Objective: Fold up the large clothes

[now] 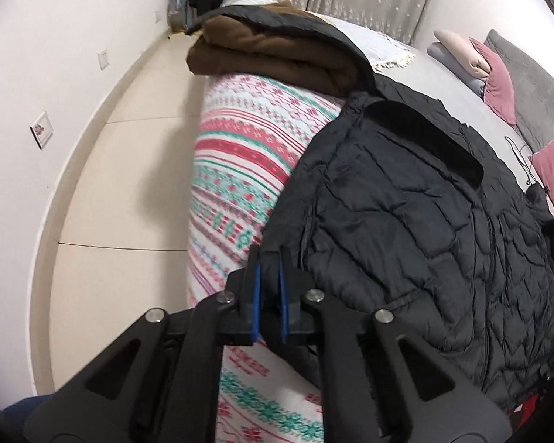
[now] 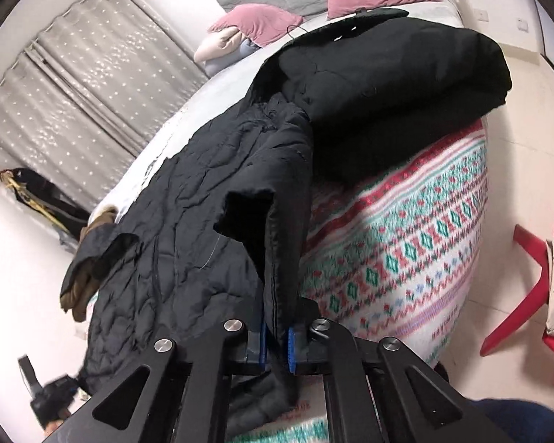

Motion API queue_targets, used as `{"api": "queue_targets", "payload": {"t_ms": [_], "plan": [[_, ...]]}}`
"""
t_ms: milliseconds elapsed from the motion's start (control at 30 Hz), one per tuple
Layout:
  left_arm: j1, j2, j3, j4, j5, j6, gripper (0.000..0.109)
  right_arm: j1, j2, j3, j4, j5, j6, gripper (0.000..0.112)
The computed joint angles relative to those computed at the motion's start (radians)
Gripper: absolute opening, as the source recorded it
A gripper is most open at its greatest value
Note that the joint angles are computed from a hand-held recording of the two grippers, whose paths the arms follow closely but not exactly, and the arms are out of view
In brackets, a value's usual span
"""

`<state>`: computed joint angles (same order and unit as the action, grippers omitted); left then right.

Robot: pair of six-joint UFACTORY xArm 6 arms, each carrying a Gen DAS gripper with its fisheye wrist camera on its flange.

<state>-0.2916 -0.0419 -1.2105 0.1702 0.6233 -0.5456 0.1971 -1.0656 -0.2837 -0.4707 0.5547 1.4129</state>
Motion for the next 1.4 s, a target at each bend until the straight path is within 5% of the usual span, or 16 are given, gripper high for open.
{"api": "queue_targets", "payload": {"t_ms": [267, 433, 533, 633, 733, 933, 1067, 1233, 1400], "plan": [[-0.017, -0.028, 0.005, 0.072, 0.050, -0.046, 0.020, 0.048, 0.035, -0.046, 0.022, 0.059, -0.090, 0.013], [0.001, -0.122, 0.030, -0.032, 0.005, -0.004, 0.041, 0.017, -0.085, -0.037, 0.078, 0.070, -0.149, 0.039], [-0.018, -0.110, -0.055, -0.082, 0.007, 0.040, 0.057, -0.038, -0.096, -0.125, 0.052, 0.110, -0.210, 0.055], [-0.057, -0.039, -0.201, -0.108, 0.005, 0.092, 0.070, -0.137, -0.051, -0.214, 0.115, 0.040, -0.328, 0.061], [-0.097, 0.094, -0.404, -0.118, 0.037, 0.139, 0.081, -0.232, 0.108, -0.351, 0.179, -0.037, -0.510, 0.078], [-0.137, 0.377, -0.683, -0.053, 0.061, 0.184, 0.085, -0.523, 0.526, -0.593, 0.708, -0.132, -0.914, 0.085], [-0.112, 0.551, -0.890, -0.173, 0.291, 0.236, 0.085, -0.608, 0.720, -0.665, 1.102, -0.200, -1.111, 0.084], [-0.088, 0.614, -0.969, -0.249, 0.332, 0.199, 0.085, -0.673, 0.869, -0.745, 1.209, -0.252, -1.226, 0.084], [-0.092, 0.785, -1.239, -0.212, 0.499, 0.202, 0.085, -0.721, 1.031, -0.860, 1.478, -0.307, -1.388, 0.077]]}}
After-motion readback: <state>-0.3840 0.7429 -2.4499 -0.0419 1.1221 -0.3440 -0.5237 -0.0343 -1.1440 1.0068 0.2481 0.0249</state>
